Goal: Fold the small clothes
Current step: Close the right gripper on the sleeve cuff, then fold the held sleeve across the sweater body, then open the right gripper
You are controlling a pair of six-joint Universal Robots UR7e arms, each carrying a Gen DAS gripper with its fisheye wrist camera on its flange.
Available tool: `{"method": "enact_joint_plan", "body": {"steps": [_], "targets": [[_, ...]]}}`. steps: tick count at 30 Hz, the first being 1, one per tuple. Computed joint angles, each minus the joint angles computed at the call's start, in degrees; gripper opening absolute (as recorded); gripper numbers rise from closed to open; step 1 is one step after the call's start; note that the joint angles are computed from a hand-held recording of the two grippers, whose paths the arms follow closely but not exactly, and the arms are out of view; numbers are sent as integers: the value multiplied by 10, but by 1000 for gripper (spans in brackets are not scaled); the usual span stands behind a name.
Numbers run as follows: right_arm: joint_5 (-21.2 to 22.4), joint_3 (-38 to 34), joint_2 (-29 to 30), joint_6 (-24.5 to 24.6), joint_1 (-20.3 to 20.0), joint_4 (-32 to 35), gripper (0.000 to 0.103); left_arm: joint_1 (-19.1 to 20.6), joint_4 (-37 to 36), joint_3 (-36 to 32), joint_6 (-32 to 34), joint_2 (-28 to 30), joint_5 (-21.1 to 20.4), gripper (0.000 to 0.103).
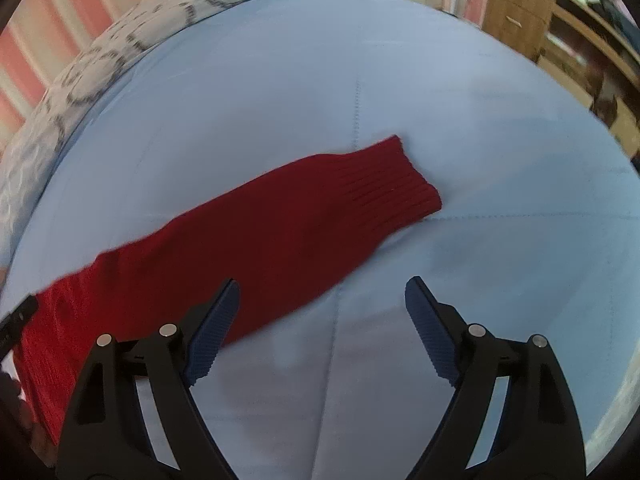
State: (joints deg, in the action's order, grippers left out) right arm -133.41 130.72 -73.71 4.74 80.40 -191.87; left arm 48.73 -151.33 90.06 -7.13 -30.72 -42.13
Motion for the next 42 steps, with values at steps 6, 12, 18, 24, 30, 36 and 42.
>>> {"method": "enact_joint_plan", "body": {"steps": [6, 12, 18, 24, 30, 36, 42], "targets": [[50, 0, -1, 3, -37, -9, 68, 3, -23, -32, 37, 37, 18, 101], [53, -7, 6, -7, -43, -18, 33, 10, -4, -54, 27, 53, 16, 101], [20, -13, 22, -54, -22, -54, 8, 6, 0, -44, 28, 46, 19, 101], [-43, -13, 53, -138, 50, -128, 8, 8, 0, -35, 29, 31, 27, 101], [-45, -30, 80, -170, 130, -109, 7, 26, 27, -42, 18, 16, 16, 101], [4, -81, 133, -144, 181, -29, 7, 46, 40, -25, 9, -11, 3, 101], [64, -147, 205, -89, 211, 43, 7, 76, 67, 8, -12, -70, 3, 101]]}}
